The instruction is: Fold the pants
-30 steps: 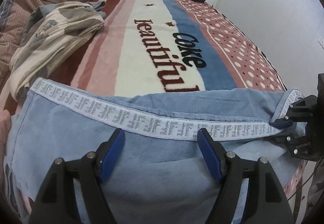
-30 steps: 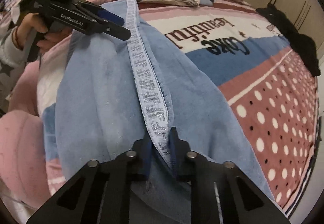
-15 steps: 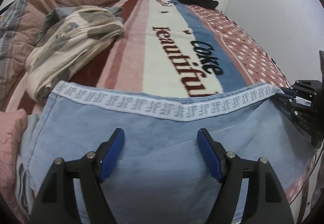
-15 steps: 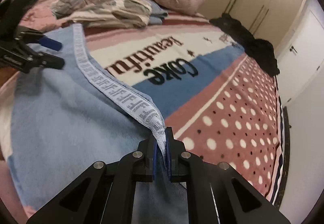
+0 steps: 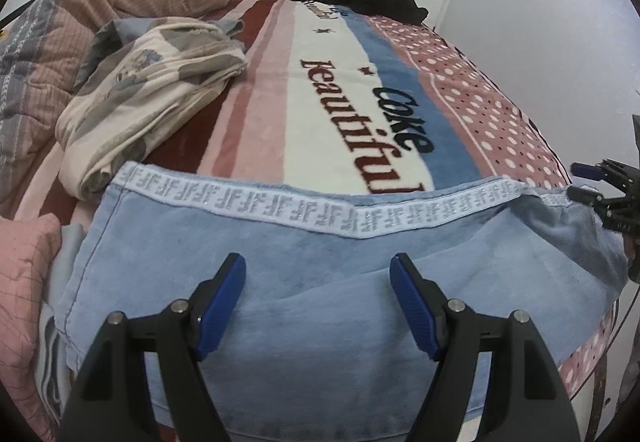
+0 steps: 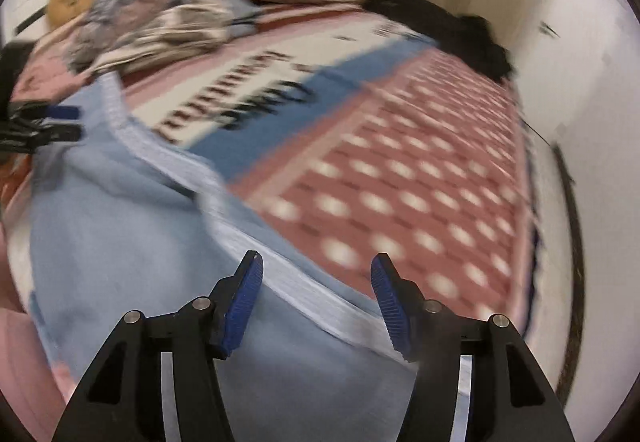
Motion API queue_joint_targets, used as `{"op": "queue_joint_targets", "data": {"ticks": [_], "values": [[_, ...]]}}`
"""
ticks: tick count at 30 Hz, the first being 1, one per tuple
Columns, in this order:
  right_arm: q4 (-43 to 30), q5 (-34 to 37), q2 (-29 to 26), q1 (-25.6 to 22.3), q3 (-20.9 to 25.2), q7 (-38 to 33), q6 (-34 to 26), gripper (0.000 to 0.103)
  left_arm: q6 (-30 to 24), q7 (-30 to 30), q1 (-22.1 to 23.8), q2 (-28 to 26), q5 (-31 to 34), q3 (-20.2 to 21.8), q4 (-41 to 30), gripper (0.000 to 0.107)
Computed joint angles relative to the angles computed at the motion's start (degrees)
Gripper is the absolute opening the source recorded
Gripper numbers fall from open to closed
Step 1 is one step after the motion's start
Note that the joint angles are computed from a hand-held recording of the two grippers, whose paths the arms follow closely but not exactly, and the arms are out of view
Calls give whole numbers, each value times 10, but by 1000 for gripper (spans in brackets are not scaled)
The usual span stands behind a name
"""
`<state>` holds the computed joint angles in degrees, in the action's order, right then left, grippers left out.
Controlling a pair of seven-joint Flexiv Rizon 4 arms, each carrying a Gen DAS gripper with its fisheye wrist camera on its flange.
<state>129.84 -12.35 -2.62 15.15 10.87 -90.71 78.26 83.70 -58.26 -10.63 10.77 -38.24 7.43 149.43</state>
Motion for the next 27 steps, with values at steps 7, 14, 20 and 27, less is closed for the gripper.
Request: {"op": "queue_joint_targets", "data": {"ticks": [7, 14, 20, 27], "values": [[36, -30, 22, -71, -50, 27, 7, 62, -9, -30, 10, -11, 34, -17, -9, 71], [6, 222, 40, -108, -74, -103, -47, 78, -11, -42, 10, -18, 43, -15, -15, 71], [-29, 367, 35, -131, -81, -182, -106, 66, -17, -78, 33, -22, 91, -28, -21, 71], [-60, 468, 37, -164, -103, -172, -185, 82, -24, -95, 41, -4, 109, -13, -13, 71]]}}
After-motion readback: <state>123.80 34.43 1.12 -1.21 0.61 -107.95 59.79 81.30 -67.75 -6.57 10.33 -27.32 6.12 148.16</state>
